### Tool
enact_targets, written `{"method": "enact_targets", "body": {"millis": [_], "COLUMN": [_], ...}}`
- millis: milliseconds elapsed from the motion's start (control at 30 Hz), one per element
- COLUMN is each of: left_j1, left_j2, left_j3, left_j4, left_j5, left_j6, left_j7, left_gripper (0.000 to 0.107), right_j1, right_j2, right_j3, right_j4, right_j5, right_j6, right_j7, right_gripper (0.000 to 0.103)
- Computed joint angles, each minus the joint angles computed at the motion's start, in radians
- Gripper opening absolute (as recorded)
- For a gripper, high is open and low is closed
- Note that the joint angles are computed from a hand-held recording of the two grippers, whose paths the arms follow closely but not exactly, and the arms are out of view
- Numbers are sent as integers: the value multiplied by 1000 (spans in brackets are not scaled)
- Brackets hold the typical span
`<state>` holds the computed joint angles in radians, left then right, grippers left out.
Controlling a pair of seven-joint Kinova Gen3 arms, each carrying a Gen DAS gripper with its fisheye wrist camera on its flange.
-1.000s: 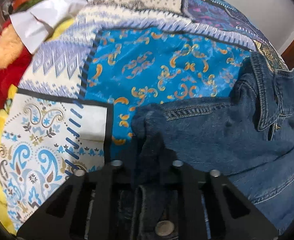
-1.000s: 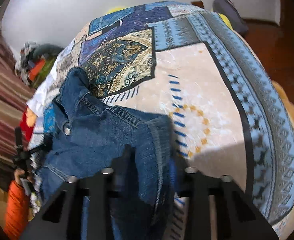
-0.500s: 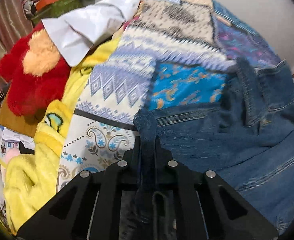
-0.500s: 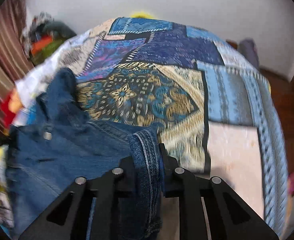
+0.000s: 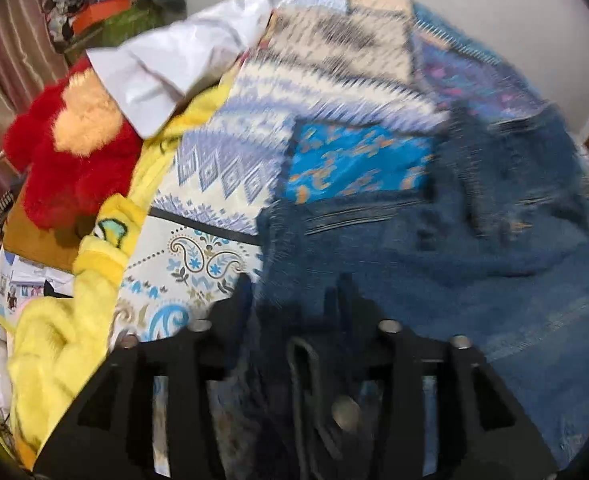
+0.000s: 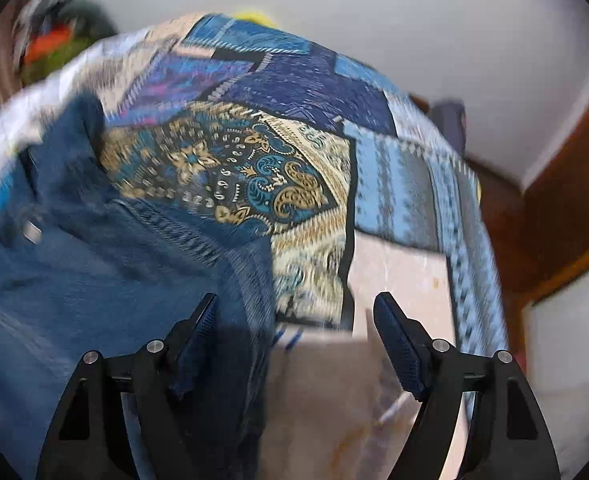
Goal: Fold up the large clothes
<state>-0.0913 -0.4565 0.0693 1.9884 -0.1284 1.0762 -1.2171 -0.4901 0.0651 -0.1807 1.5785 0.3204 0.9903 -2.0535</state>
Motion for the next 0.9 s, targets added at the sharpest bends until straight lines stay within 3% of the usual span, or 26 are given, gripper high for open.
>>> {"method": "enact_targets", "body": {"millis": [67, 233, 400, 500, 700, 900], "left_j1": [2, 49, 24, 19, -27, -90], "left_j2": [-47, -150, -252, -296, -372, -460], "left_j3": [39, 88, 201, 223, 240, 215], "left_j4": [-30, -155, -303, -388, -464, -429], "left_j5": [-12, 30, 28, 64, 101, 95], "left_j6": [38, 164, 277, 366, 528, 681], "left_j7": [14, 1, 9, 5, -11, -25], "left_gripper": [50, 55, 81, 100, 100, 100], "right_j1": [12, 11, 29, 53, 95, 133], "right_j2": [-63, -201, -362, -458, -592, -690], "right_j3": [-2, -65, -150, -205, -252, -241], "right_j4": [19, 14, 19, 33, 57, 118], "right_j5": [-51, -64, -80, -87, -179, -312], "right_j6": [4, 76, 71, 63, 120, 184], "right_j7": [13, 39, 71, 76, 103, 125], "right_gripper": [76, 80, 100, 103, 103, 103]}}
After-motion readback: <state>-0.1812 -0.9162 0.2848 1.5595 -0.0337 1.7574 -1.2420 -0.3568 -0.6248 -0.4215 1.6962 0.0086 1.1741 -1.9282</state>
